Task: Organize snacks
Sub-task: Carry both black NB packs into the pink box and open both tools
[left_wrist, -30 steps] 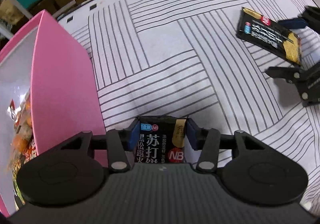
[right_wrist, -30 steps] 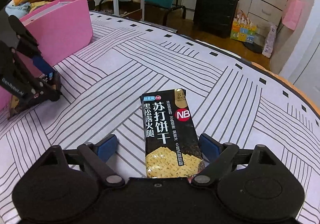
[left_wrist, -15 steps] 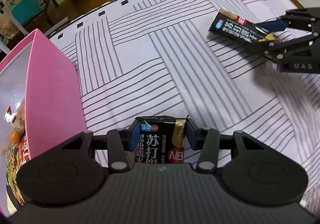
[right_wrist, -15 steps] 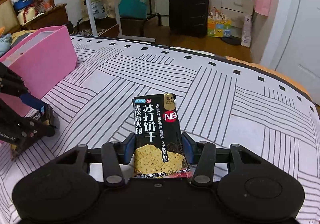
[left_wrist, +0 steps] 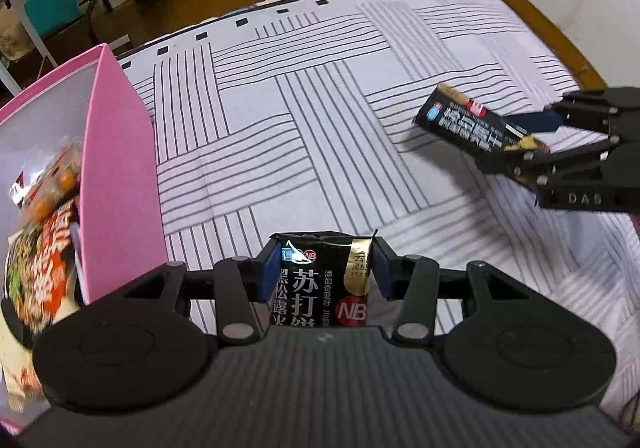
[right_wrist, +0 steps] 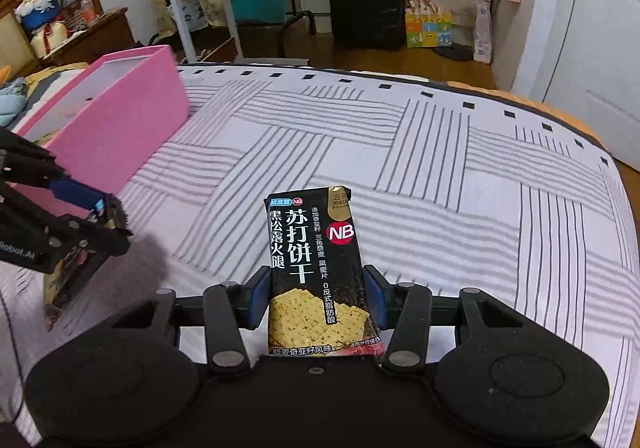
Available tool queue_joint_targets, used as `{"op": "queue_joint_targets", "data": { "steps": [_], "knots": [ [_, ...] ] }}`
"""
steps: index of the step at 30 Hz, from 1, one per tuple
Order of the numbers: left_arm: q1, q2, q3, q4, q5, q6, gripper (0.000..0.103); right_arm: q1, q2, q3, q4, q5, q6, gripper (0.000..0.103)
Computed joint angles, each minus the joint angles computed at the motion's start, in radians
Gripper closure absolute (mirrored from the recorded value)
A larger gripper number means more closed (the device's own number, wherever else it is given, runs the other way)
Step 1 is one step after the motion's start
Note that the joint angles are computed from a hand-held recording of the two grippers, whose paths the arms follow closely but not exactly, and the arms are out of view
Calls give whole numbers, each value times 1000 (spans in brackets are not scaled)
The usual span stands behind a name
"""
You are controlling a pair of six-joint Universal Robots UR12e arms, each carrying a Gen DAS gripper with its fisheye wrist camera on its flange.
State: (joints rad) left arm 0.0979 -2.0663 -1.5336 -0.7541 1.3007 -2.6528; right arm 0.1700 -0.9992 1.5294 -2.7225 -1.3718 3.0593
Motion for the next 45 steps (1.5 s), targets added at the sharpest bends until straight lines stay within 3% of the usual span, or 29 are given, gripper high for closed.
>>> {"op": "queue_joint_targets", "data": {
  "steps": [9, 20, 25, 34, 38, 45],
  "knots": [
    [36, 96, -116, 28, -35, 0, 57, 28, -78, 45, 99, 18, -30, 49],
    [100, 211, -207, 33, -86, 32, 57, 62, -145, 50, 236, 130, -130, 49],
    [128, 252, -240, 69, -92, 27, 57, 85, -160, 56, 194, 121, -134, 49],
    [196, 289, -256, 175, -99, -64, 57, 113, -137, 2, 139, 168, -99, 49],
    [227, 297, -259, 231, -144, -121, 57, 128, -102, -18, 34, 194, -54, 49],
    [236, 246, -202, 295, -131, -264, 57, 156, 2, -143, -57, 207, -2, 49]
  ]
}}
